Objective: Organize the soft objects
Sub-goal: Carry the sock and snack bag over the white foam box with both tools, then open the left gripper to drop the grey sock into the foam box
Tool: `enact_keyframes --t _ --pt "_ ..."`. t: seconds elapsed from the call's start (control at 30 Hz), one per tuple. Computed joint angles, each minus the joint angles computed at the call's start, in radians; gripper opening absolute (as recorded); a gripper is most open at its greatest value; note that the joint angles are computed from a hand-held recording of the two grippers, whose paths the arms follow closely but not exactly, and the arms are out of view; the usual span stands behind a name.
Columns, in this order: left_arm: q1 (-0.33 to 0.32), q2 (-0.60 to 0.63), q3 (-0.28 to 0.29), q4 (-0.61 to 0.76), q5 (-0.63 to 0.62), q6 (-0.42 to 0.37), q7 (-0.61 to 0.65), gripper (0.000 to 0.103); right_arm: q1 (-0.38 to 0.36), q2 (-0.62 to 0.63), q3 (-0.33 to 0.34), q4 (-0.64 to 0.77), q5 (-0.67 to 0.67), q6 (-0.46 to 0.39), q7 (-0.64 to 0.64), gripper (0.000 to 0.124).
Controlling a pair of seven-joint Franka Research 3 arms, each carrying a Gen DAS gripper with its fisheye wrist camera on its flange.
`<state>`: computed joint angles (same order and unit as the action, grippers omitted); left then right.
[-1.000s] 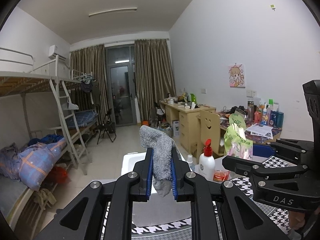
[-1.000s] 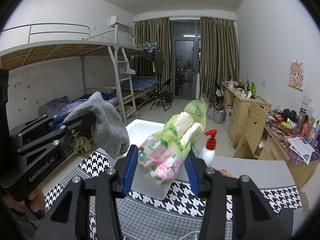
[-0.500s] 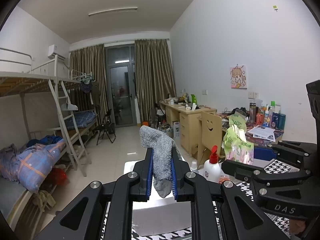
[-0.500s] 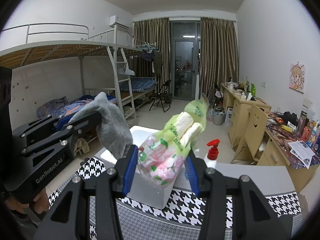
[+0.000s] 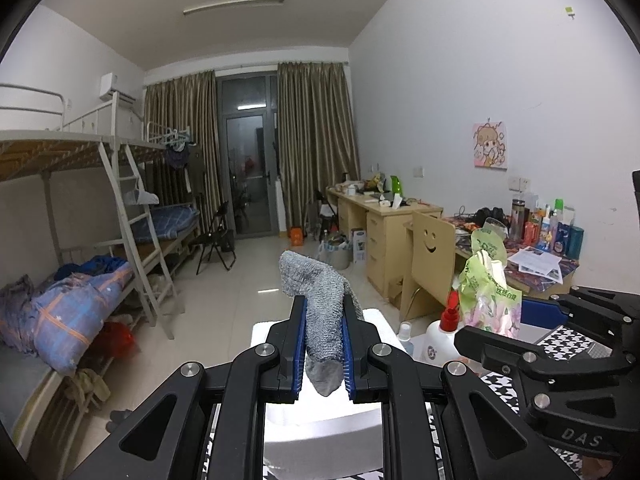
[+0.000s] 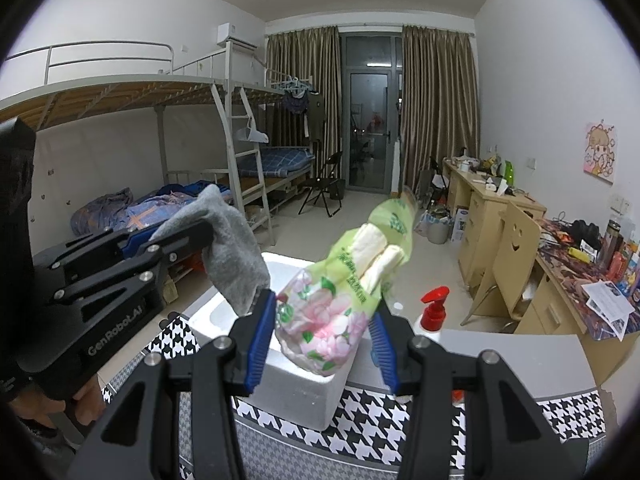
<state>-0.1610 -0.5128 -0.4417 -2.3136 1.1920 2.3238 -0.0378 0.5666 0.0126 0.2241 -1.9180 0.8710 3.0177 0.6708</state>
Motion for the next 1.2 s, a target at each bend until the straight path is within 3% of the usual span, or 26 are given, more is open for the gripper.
enact_keyframes --t 1.0,1.2 --pt "0.035 0.126 0.097 0.056 -0.125 0.124 0.116 0.016 -0.019 0.066 -0.007 0.051 -0.334 -0.031 0.314 0.051" --pt "0.04 0.149 0.108 0.064 -0.152 0.138 0.142 0.019 -0.036 0.072 0.0 0.061 -0.321 -0.043 0.309 0.051"
